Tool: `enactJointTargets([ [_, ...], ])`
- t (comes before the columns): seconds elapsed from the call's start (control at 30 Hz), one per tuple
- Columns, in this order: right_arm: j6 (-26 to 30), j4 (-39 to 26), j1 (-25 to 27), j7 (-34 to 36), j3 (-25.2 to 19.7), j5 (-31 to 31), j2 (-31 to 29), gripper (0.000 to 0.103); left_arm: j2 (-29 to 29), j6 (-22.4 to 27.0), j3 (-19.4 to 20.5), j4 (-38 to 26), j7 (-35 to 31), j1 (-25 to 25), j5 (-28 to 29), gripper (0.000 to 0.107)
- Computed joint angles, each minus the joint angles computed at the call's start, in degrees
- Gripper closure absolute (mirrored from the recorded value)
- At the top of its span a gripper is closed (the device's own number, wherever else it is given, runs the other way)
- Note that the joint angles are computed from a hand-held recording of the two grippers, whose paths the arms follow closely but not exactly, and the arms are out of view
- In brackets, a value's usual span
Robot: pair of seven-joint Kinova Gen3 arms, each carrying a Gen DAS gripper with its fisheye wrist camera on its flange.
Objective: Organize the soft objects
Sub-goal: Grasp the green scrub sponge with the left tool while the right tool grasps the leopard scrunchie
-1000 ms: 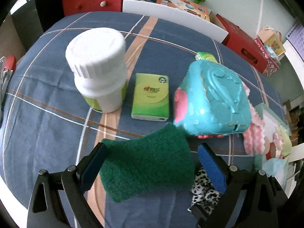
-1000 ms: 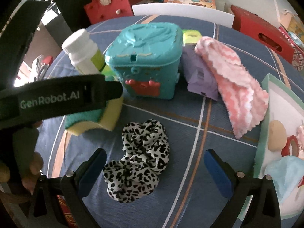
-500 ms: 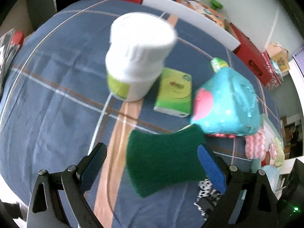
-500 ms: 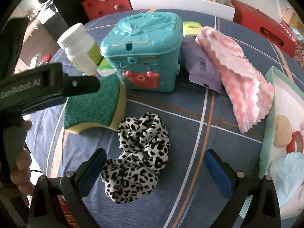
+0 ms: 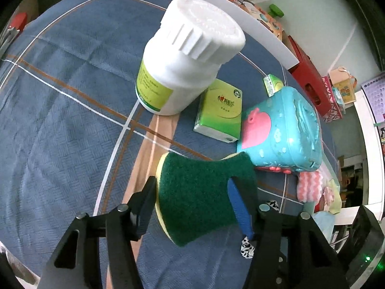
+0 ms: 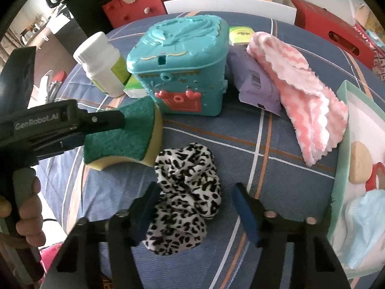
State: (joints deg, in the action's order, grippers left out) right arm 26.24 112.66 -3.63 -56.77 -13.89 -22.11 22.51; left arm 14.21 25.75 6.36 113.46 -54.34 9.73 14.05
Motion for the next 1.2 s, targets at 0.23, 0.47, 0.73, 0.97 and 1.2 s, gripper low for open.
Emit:
enactJointTargets([
  [0.23, 0.2, 0.5, -0.6, 0.6, -0.4, -0.7, -1.2, 0.061, -0.1, 0.6, -0.7, -0.7, 1.7, 0.6, -1.7, 0.052],
  [0.47, 0.0, 0.9, -0.2, 1.3, -0.8, -1.6, -1.4, 0.062, 0.0, -0.3, -0.5, -0.2, 1.0, 0.0, -0.8, 0.056],
  [0.73, 1.4, 0.5, 0.9, 3.4, -0.3, -3.0, -1.8, 0.064, -1.8, -2.5, -0.6, 1.6, 1.2, -0.6, -0.9, 0.067],
  [0.97, 2.0, 0.5, 1.7, 4.8, -0.1, -4.7, -2.5, 0.071, -3.2, -4.1, -0.7, 2.8, 1.5, -0.7, -1.2, 0.074],
  [1.2, 2.2, 1.1, 3.8, 7.8, -0.2, -8.1, -4.2, 0.074, -4.3, -4.6, -1.3, 3.0, 3.2, 0.3, -2.9, 0.077],
])
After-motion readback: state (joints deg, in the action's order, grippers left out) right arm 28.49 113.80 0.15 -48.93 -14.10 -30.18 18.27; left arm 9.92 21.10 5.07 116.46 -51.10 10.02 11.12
